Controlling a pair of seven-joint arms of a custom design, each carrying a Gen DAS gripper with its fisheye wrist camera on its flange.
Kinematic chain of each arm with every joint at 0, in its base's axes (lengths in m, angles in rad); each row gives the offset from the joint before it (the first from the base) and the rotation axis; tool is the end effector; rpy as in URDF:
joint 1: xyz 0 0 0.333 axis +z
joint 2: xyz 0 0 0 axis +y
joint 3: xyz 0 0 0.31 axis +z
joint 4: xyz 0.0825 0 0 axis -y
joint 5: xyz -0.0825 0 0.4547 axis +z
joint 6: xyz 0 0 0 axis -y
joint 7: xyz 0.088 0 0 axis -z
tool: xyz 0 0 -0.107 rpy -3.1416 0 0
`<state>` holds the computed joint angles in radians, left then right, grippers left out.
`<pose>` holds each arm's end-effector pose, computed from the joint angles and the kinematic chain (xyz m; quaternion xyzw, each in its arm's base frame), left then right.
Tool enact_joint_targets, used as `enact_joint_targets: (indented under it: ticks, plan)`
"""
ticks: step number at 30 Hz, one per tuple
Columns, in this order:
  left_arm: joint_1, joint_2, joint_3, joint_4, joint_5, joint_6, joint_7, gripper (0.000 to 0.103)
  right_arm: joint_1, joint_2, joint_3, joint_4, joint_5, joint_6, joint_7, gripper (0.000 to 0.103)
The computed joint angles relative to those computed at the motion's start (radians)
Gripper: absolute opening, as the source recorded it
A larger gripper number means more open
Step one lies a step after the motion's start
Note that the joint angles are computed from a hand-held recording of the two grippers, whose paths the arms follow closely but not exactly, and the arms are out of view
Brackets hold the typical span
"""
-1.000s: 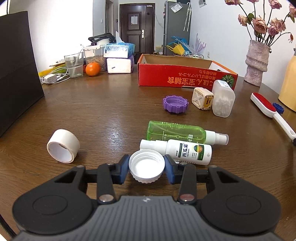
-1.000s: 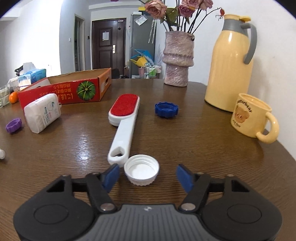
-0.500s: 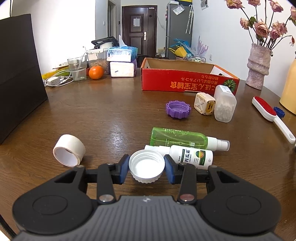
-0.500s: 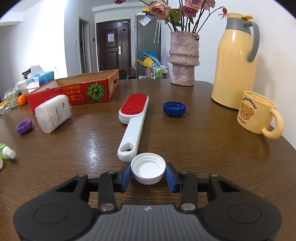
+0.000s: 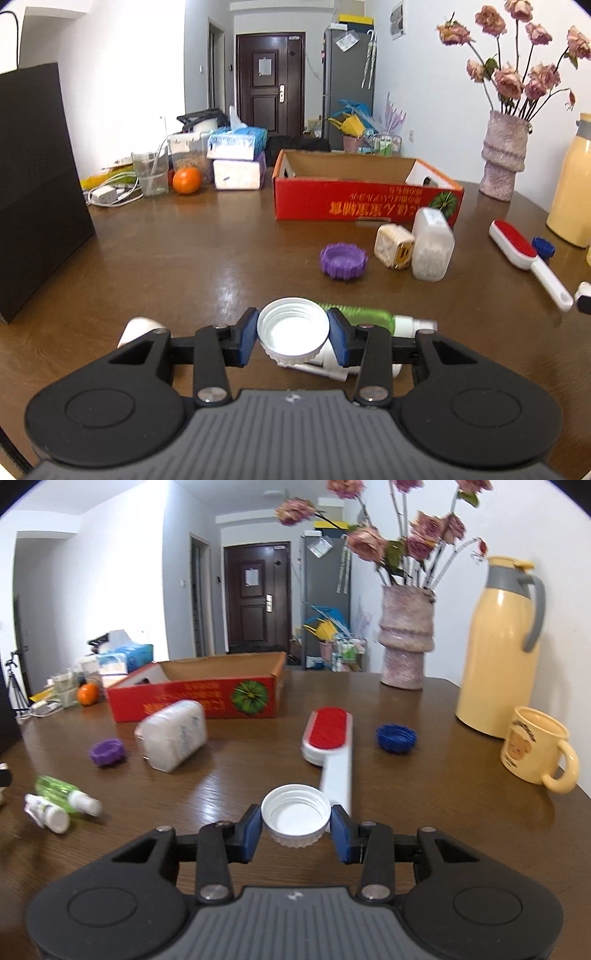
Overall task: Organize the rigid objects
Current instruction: 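Close the right gripper on the white bottle cap and lift it, then carry the white cap with the right tool over the cardboard box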
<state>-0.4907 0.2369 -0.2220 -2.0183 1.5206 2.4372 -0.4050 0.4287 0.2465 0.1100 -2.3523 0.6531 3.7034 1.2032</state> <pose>0.5062 -0.4310 0.3074 -0.6536 0.5840 -0.3187 0.3609 0.5331 0.2249 0.2820 -0.6541 0.5735 -0.3122 0.3819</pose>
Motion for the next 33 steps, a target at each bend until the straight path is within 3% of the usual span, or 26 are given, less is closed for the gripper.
enact_joint_targets:
  ticks: [19, 33]
  plan:
    - [-0.016, 0.107, 0.048, 0.202, 0.004, 0.053, 0.11, 0.041, 0.064, 0.09, 0.008, 0.222, -0.035, -0.059, -0.039, 0.039]
    - [-0.047, 0.248, 0.121, 0.414, -0.033, 0.093, 0.198, 0.041, 0.145, 0.241, -0.068, 0.483, 0.086, -0.134, -0.153, 0.039]
